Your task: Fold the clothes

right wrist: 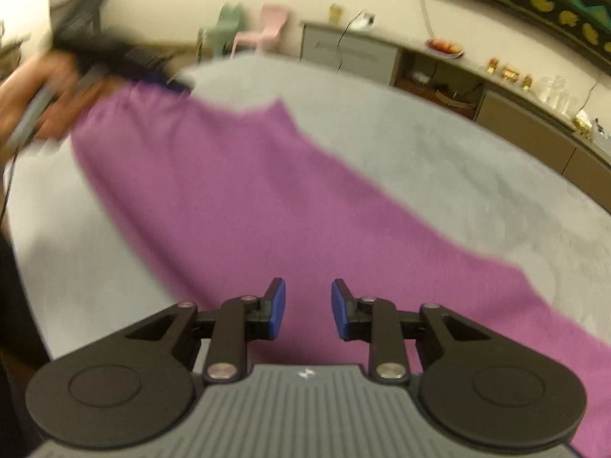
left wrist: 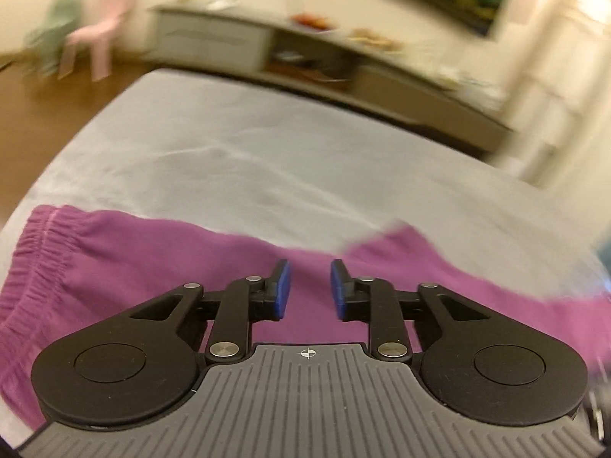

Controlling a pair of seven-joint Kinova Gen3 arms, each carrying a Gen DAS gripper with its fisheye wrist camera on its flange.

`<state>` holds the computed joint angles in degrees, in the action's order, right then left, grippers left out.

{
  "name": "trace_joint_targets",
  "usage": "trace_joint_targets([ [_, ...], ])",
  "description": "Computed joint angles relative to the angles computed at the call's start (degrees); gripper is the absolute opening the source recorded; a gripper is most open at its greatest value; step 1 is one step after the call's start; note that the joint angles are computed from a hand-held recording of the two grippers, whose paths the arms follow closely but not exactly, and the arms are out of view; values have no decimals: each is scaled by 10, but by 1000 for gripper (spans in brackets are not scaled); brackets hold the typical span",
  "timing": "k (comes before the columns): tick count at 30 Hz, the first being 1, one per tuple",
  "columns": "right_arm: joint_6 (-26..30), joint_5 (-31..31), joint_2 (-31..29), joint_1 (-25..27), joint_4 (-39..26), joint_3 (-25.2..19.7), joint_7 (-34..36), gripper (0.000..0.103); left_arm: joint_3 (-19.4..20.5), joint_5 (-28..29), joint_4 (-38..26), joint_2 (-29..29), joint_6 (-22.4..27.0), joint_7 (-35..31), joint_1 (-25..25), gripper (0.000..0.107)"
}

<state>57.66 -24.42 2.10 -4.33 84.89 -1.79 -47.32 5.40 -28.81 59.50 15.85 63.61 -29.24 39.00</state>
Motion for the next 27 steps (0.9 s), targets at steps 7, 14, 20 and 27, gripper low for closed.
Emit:
trace_joint_targets([
  [7, -33, 91, 110, -90, -96, 25, -163, 35, 59, -14, 115, -56, 20, 61, -23, 0],
  [14, -18, 104, 105, -17, -105, 12, -199, 28, -60, -73, 191, -141, 31, 214, 46, 13],
  [20, -1, 33, 39, 89, -46, 25, -111, 28, -22, -41, 150, -97, 61, 145, -34, 13],
  [27, 44, -26, 70, 217, -73, 89, -154, 20, -32, -73, 144, -75, 116, 191, -17, 1],
])
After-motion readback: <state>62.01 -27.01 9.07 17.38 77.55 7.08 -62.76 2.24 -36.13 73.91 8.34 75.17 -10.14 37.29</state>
